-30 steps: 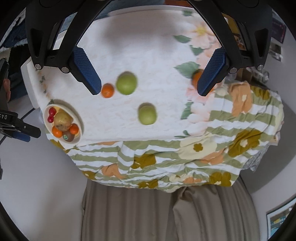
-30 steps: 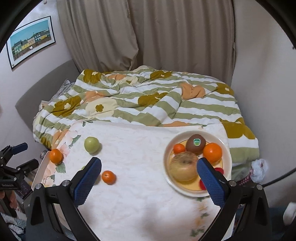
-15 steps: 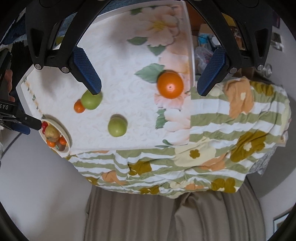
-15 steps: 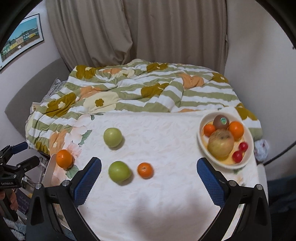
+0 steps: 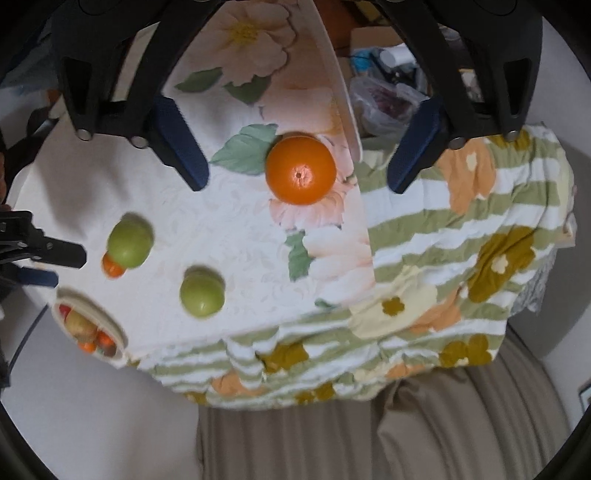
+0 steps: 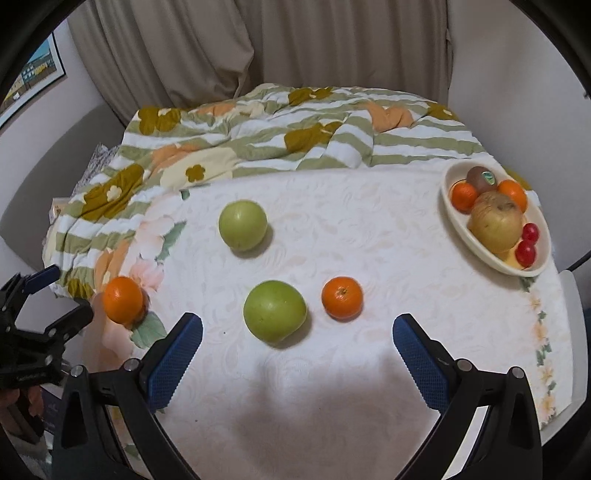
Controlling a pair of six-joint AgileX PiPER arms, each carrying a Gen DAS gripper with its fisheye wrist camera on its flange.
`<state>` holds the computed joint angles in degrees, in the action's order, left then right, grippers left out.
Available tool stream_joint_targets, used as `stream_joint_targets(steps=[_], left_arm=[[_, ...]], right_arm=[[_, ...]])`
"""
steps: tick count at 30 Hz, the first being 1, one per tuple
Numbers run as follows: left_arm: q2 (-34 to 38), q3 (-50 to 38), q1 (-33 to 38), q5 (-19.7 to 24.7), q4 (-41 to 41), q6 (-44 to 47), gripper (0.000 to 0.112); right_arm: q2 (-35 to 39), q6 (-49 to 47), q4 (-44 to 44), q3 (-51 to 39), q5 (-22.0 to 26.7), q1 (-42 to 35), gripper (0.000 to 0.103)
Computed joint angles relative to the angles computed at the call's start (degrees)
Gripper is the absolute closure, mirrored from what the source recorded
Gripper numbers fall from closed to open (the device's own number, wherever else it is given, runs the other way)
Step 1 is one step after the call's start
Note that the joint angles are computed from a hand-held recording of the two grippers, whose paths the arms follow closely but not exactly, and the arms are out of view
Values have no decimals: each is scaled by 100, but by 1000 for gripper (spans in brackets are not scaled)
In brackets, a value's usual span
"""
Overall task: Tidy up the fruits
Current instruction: 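Grasp the orange with the left gripper while the right grasps a green apple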
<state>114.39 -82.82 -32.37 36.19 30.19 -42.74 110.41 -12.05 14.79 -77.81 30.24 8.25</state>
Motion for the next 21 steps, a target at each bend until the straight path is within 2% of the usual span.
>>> stream_joint_targets(steps=[4, 7, 9, 12, 14, 16, 17, 19, 21], left_arm=[[383, -176, 127, -66, -180, 270, 17], [663, -377, 154, -28, -129, 499, 20], [844, -578, 164, 98, -206, 731, 33], [1109, -847, 218, 263, -388, 1056, 36], [1197, -927, 272, 268, -577, 1288, 44], [1219, -934, 282, 241, -589, 1363, 45], [1223, -943, 275, 251, -585, 1381, 45], [1352, -1145, 237, 494, -537, 1417, 45], [1397, -1204, 232, 551, -501, 1436, 45]], right_arm=[[143, -149, 130, 62, -261, 44, 0], [296, -173, 180, -17, -253, 66, 0], [387, -195, 213, -40, -264, 80, 1], [523, -179, 257, -112, -231, 84, 5], [565, -151, 261, -132, -210, 98, 6], [614, -152, 223, -183, -167, 125, 8], [660, -138, 165, -239, -124, 147, 13], [760, -173, 162, -352, -19, 165, 18], [837, -154, 141, -410, 21, 187, 21]])
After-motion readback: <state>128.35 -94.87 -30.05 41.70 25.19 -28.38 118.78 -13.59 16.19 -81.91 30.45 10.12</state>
